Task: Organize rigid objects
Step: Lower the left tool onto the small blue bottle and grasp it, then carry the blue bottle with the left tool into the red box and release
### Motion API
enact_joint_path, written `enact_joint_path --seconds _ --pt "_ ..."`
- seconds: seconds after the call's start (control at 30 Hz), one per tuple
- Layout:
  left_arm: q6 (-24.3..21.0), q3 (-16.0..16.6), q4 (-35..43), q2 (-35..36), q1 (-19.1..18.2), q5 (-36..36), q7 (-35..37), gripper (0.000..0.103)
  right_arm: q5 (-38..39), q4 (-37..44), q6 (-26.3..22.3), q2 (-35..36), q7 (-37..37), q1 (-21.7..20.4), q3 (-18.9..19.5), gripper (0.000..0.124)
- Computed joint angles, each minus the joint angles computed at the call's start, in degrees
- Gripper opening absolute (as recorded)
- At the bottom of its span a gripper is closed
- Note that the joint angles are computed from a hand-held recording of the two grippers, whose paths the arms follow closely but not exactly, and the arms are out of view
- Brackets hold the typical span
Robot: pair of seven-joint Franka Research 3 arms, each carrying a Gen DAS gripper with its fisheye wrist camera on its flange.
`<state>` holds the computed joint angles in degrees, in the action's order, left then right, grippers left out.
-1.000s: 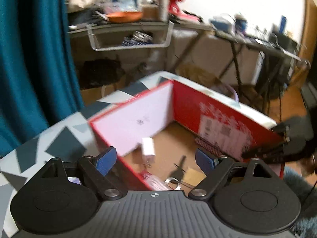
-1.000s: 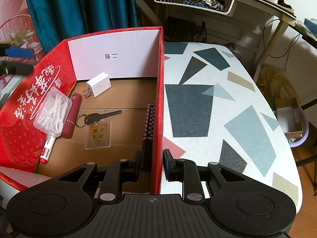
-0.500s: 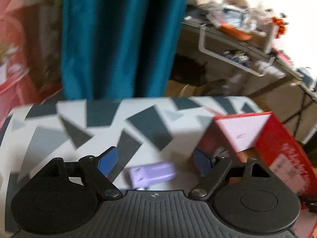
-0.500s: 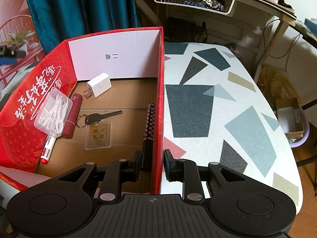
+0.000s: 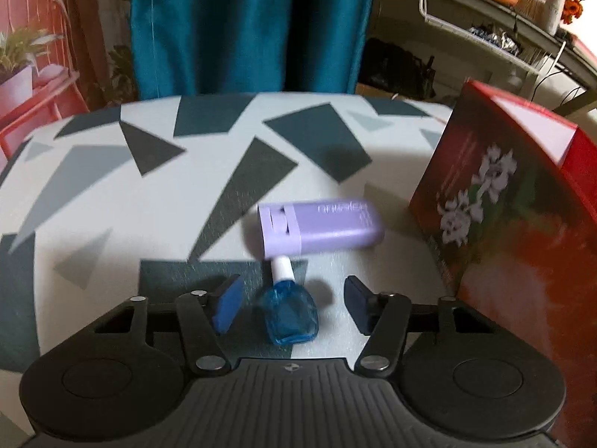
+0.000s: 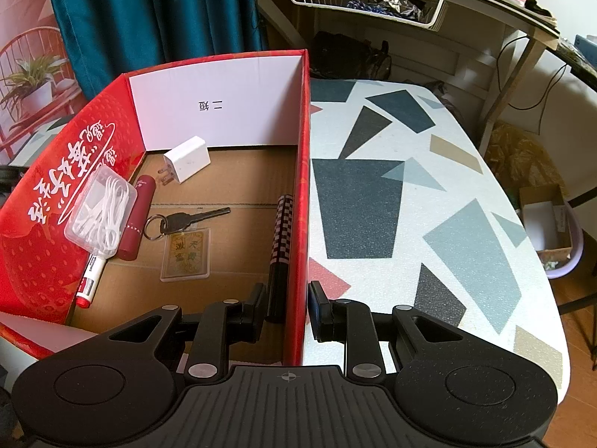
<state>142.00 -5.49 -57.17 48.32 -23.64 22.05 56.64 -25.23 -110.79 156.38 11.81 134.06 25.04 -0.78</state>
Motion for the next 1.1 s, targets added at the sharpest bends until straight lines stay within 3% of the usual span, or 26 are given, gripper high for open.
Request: enact_joint_path --seconds 0.2,0.37,0.83,1.1 --pt "2.4 1.74 -4.21 -2.1 -0.92 3.22 -2.39 0.052 0.07 0.0 0.0 0.0 -0.09 0.0 -0.02 0.023" --pt "3.27 3.67 -8.63 -4.56 -2.8 8.03 -6.42 0.034 -0.05 -0.05 0.08 -0.01 0.05 0.02 -0.06 0.023" --pt "8.64 3.19 -19.61 -10.87 -2.51 14.04 -12.4 0.034 -0.22 -0.2 0.25 -0.09 0.24 0.03 -0.1 0.023" --pt "15.07 7.14 -27.21 -14.55 -5.13 24.47 -23.58 0.034 -0.32 -0.21 0.34 -0.09 0.49 0.02 -0.11 0.023"
